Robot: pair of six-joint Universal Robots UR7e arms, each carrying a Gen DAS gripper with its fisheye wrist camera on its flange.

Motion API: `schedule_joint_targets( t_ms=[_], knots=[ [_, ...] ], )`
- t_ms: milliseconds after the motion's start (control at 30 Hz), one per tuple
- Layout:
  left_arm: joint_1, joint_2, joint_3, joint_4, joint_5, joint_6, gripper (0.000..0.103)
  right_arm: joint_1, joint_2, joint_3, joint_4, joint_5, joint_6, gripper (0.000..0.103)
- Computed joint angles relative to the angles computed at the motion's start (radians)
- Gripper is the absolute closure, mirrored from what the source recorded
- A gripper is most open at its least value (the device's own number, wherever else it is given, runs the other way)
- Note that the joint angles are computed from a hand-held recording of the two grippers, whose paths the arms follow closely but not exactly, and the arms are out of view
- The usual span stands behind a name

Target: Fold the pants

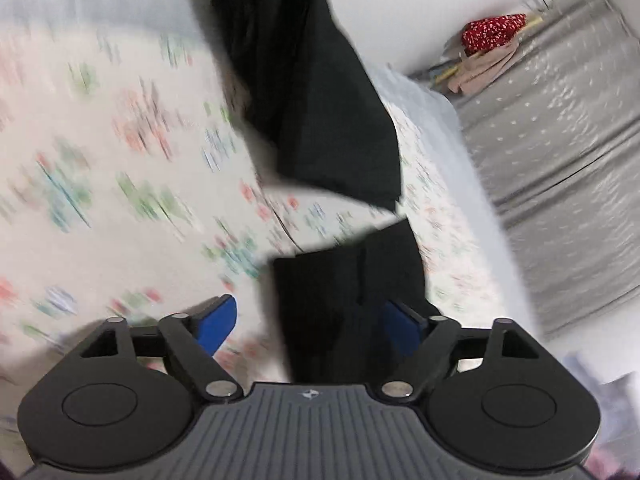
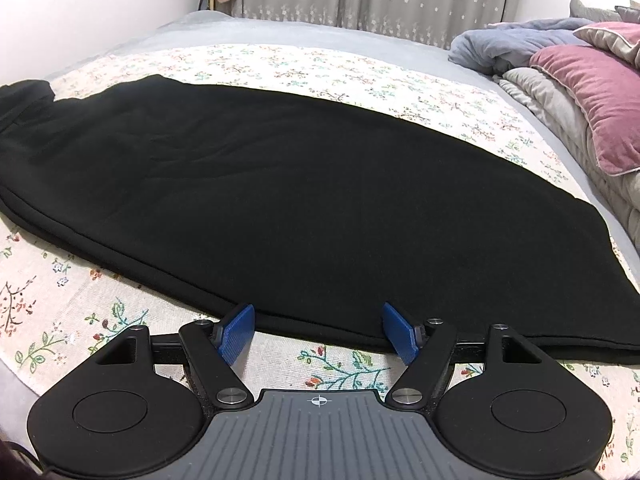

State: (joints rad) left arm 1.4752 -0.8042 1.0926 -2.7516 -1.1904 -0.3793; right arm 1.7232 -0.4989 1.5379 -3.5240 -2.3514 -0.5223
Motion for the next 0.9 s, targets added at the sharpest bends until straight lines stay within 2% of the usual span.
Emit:
schedule_joint_targets(
  t_ms=[33,133,233,267,300,333,433,533,600,667,767,900],
  knots=[
    [0.0,0.009,-0.008,0.009,-0.006,0.011,0.007,0.0,0.002,-0.002,-0.004,-0.002,-0.003,0.031],
    [-0.033,0.052,-0.043,-0.005,0.107,0.141,0.003,0.0,0.005,-0.002,-0.015,0.0,-0.007,0.031],
    [-0.052,0.097,-0.088,-0.01,0.171,0.217,0.003,0.003,0.011,-0.002,-0.028,-0.002,-0.016,0.031],
    [-0.053,0.119,-0.115,-0.014,0.186,0.248,0.01,0.003,0.012,-0.003,-0.031,-0.002,-0.021,0.031],
    [-0.061,0.135,-0.131,-0.021,0.231,0.271,0.034,0.003,0.013,-0.003,-0.034,-0.001,-0.022,0.031],
    [-0.062,0.148,-0.147,-0.026,0.263,0.293,0.05,0.001,0.012,0.0,-0.036,0.004,-0.021,0.031],
    [-0.058,0.131,-0.115,-0.077,0.234,0.277,0.061,-0.004,0.004,0.012,-0.044,0.02,-0.017,0.031],
    [-0.082,0.081,0.008,-0.267,0.285,0.331,0.063,-0.004,0.001,0.013,-0.039,0.021,-0.017,0.031],
    [-0.094,0.077,0.047,-0.373,0.313,0.401,0.065,-0.004,0.001,0.011,-0.036,0.021,-0.016,0.031],
    [-0.089,0.088,0.038,-0.363,0.327,0.436,0.065,-0.004,0.002,0.008,-0.03,0.021,-0.013,0.031],
    [-0.066,0.102,0.002,-0.286,0.294,0.39,0.063,-0.006,-0.002,0.011,-0.028,0.026,-0.014,0.031],
    [-0.064,0.098,-0.001,-0.284,0.259,0.398,0.058,-0.008,-0.007,0.019,-0.033,0.032,-0.018,0.031]
  ],
)
